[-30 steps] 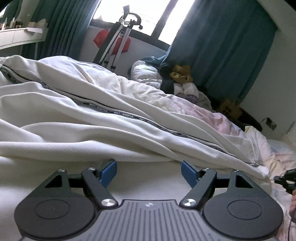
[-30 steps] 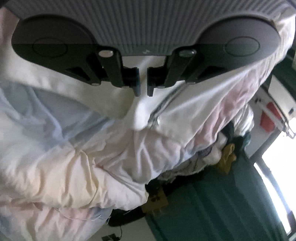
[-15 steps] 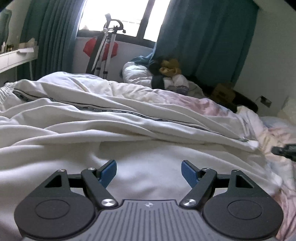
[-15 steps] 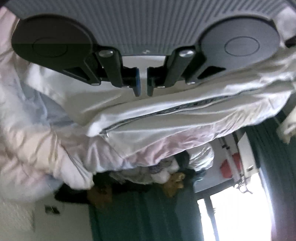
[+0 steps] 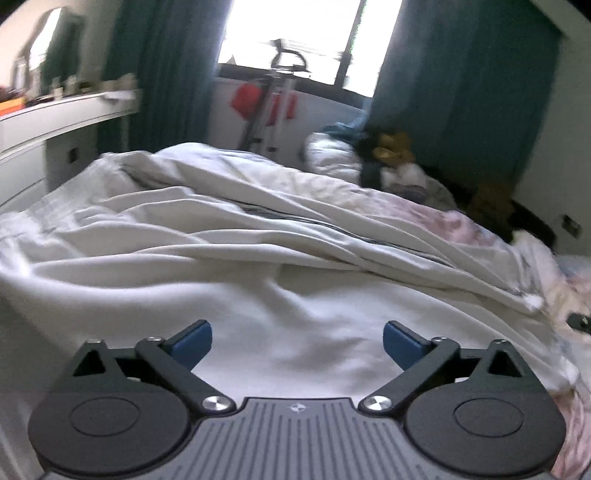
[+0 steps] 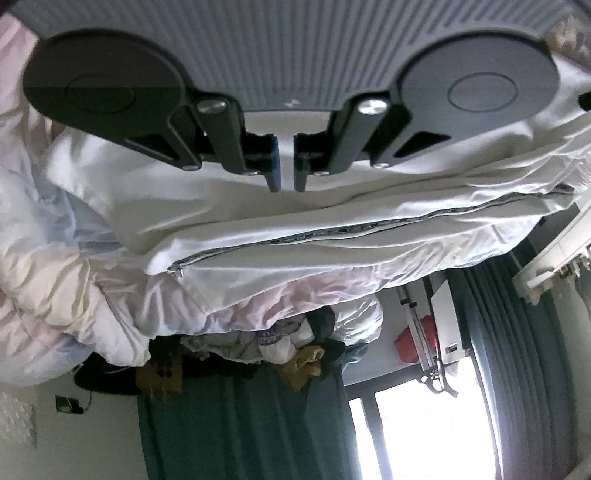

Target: Fold clothes

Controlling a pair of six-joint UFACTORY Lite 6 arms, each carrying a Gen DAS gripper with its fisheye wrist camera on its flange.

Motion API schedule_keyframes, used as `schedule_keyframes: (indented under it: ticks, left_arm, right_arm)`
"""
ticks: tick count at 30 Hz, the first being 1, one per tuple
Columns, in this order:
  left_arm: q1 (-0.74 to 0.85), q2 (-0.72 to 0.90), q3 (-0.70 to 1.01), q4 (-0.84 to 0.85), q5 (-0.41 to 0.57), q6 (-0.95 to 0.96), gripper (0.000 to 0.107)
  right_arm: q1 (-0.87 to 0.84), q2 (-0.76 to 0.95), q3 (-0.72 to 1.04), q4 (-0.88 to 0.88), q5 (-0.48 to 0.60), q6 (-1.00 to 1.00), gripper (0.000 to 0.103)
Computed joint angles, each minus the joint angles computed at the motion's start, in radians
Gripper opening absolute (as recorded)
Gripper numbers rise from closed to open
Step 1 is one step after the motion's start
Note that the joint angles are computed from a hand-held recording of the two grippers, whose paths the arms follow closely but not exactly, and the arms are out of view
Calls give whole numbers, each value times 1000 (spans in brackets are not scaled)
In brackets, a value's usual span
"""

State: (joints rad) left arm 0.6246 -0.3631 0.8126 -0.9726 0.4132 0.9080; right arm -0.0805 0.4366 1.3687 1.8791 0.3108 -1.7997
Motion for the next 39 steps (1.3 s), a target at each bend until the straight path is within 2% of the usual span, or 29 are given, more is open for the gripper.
schedule_keyframes:
  ticks: [1, 3, 5, 11, 14, 16, 18, 21, 24, 25, 28, 34, 36, 39]
  left_arm:
    - [5, -1, 4, 35, -6, -49, 103]
    - [14, -1, 14, 114, -18, -156, 103]
    - [23, 0, 25, 196, -26, -267, 103]
    - [89, 84, 122, 326, 46, -473, 103]
    - [205, 166, 216, 265, 174, -480, 103]
    - [317, 258, 310, 199, 299, -495, 103]
    - [409, 356, 404, 172, 384, -532, 102]
    - [510, 515, 568, 174, 475, -576, 102]
    - [565, 672, 733, 208, 536, -633, 101]
    - [580, 718, 780, 215, 547, -650, 101]
    - [600, 764, 779, 166, 489, -629, 101]
    - [633, 830, 780, 50, 470, -602, 103]
    - [631, 821, 770, 42, 461, -593, 103]
    - [619, 808, 765, 57, 446, -577, 103]
  right_arm:
    - [-7, 1, 0, -4, 5, 14, 33]
    - [-24, 8, 2, -2, 18, 37, 68]
    - [-44, 20, 11, -17, 37, 78, 81]
    - [-109, 84, 78, -172, 94, 346, 81]
    - [-151, 100, 76, -135, 117, 419, 81]
    - [-186, 110, 71, -84, 139, 460, 81]
    - [-221, 111, 46, 4, 154, 464, 81]
    - [-268, 127, 25, 70, 135, 557, 82]
    - [-299, 170, 28, 48, 121, 707, 83]
    - [-310, 187, 33, 32, 117, 764, 83]
    - [-337, 255, 75, -52, 116, 948, 83]
    - [-300, 505, 381, -349, 81, 1387, 83]
    - [-277, 571, 485, -382, 43, 1428, 80]
    - [-240, 627, 570, -312, -8, 1348, 78]
